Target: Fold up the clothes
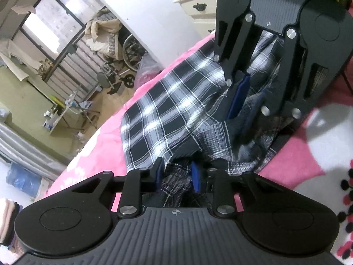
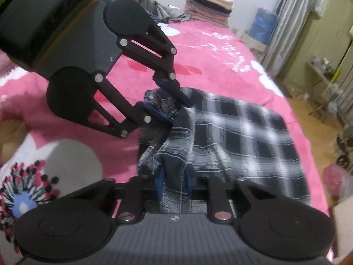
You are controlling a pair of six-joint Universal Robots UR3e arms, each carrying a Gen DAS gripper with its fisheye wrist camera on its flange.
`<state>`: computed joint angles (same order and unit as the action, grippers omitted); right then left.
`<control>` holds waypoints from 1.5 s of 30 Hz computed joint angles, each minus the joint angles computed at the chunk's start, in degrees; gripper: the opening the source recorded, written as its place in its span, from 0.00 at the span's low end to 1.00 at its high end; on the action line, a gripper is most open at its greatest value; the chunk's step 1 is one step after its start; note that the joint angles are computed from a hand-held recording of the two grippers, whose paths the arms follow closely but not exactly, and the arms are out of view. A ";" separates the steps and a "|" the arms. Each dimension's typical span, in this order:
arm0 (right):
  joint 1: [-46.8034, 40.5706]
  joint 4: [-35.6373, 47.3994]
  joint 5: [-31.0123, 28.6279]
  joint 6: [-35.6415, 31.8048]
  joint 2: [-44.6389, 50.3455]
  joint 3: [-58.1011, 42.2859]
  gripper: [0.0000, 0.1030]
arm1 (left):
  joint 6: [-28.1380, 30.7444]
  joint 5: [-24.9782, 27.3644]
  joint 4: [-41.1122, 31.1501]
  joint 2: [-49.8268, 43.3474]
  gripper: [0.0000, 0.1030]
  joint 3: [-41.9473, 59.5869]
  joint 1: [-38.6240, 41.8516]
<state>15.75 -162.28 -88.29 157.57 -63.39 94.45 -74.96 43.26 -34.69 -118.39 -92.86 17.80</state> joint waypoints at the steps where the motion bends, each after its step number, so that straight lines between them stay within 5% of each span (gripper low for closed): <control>1: 0.57 -1.07 -1.41 0.06 0.11 0.29 0.12 | -0.08 -0.08 0.17 -0.07 0.25 0.03 0.01; 7: 3.91 -6.37 -9.10 1.28 1.55 1.06 0.11 | -1.10 -1.39 2.28 0.29 0.25 -1.22 0.21; 9: 2.01 -6.30 -5.09 4.12 0.04 2.38 0.15 | -1.45 -1.85 2.82 0.36 0.25 -1.38 0.27; 13: -2.51 -3.61 3.70 8.59 -2.42 3.40 0.43 | -1.91 -2.60 3.48 0.37 0.25 -1.47 0.41; 21: -3.57 0.69 5.85 7.24 -0.37 0.60 0.43 | -2.28 -3.15 4.33 0.51 0.25 -1.96 0.46; 23: -2.23 -0.12 3.50 5.30 0.77 -0.15 0.38 | -2.29 -3.40 4.70 0.54 0.25 -2.20 0.60; 25: -0.41 -1.91 -0.04 3.75 1.61 -0.21 0.18 | -2.54 -3.56 4.97 0.43 0.25 -2.15 0.63; 31: 7.19 -11.54 -15.72 -3.24 6.91 -0.68 0.14 | -0.78 -3.97 5.58 0.77 0.25 -3.29 1.28; 37: 17.29 -31.12 -37.31 -21.55 21.68 -5.33 0.15 | 0.10 -4.24 6.15 1.07 0.25 -4.21 1.99; 40: 19.57 -33.14 -40.43 -28.74 26.82 -7.59 0.18 | 1.77 -2.59 5.49 1.18 0.26 -4.63 1.94; 45: 18.82 -31.07 -37.56 -25.55 24.94 -7.27 0.23 | 4.73 -0.41 7.83 0.92 0.28 -6.52 2.87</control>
